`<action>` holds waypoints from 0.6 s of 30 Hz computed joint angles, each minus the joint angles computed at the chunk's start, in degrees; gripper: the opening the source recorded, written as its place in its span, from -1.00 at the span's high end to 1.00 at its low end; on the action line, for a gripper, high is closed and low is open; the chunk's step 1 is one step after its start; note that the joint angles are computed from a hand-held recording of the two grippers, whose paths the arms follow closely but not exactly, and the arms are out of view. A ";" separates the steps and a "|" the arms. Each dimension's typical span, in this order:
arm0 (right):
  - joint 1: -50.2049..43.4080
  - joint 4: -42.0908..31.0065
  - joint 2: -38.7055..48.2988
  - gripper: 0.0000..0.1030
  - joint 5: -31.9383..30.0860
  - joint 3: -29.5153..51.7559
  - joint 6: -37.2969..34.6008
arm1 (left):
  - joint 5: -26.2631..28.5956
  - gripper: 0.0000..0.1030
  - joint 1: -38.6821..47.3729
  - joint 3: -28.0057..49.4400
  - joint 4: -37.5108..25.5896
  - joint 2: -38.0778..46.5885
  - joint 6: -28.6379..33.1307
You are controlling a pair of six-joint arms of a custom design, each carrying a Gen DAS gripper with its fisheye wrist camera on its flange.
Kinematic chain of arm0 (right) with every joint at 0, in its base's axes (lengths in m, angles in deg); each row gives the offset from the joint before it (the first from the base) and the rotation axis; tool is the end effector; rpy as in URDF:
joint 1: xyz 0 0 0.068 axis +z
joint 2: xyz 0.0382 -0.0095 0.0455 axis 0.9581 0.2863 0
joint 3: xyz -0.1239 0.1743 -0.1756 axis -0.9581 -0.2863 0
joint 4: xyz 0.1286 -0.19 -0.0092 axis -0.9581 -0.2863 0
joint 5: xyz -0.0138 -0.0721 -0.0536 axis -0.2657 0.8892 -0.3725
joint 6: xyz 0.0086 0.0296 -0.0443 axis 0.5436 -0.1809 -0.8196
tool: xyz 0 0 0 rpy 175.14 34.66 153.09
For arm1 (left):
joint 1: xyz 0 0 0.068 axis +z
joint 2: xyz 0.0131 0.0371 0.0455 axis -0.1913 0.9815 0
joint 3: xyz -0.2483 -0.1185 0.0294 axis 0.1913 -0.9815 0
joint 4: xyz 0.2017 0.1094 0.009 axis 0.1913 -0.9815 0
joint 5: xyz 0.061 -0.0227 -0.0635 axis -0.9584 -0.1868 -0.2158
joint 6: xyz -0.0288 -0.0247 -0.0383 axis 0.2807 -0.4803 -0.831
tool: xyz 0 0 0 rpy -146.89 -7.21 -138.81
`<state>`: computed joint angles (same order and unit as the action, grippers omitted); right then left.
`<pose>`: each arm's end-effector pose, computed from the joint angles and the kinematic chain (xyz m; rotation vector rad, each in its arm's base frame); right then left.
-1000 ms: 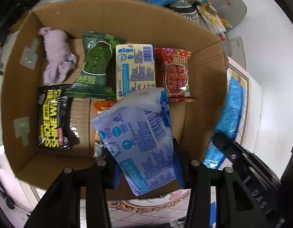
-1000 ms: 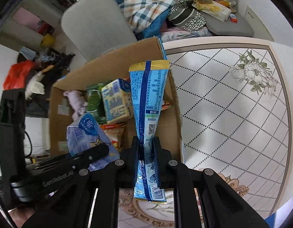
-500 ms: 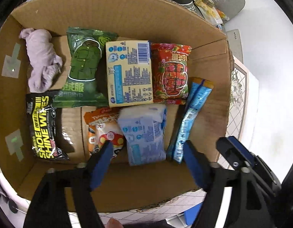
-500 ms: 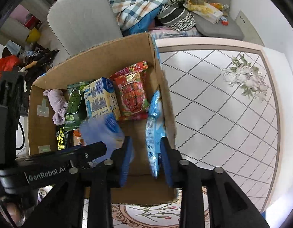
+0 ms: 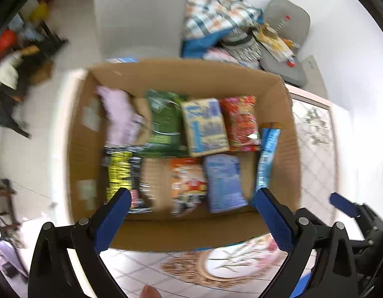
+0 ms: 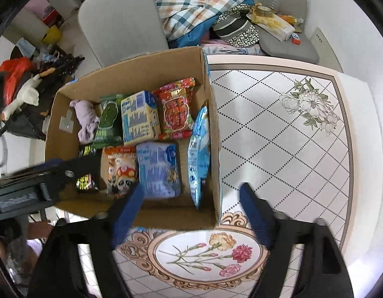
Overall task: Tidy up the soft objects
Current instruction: 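Carry tissue pack and stick pack into the box and release both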
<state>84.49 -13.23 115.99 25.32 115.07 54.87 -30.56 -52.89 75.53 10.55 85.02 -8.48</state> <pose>0.1805 0.0372 0.2511 0.0291 3.0170 0.1099 0.1999 -0.1802 0.2477 -0.0608 2.9707 -0.2617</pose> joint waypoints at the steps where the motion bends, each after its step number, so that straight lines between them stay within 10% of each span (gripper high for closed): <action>1: 0.84 -0.70 -0.96 -0.84 0.28 -0.20 0.39 | -1.49 -0.99 -0.72 -0.13 -1.05 -1.25 -0.64; 18: 8.94 -7.05 -9.93 -0.88 4.84 0.68 5.47 | -12.90 -0.99 -10.57 -1.77 -10.64 -11.13 -13.62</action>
<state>93.43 -20.27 106.05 30.17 115.76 60.34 -43.46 -63.46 73.76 -0.10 73.89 -22.10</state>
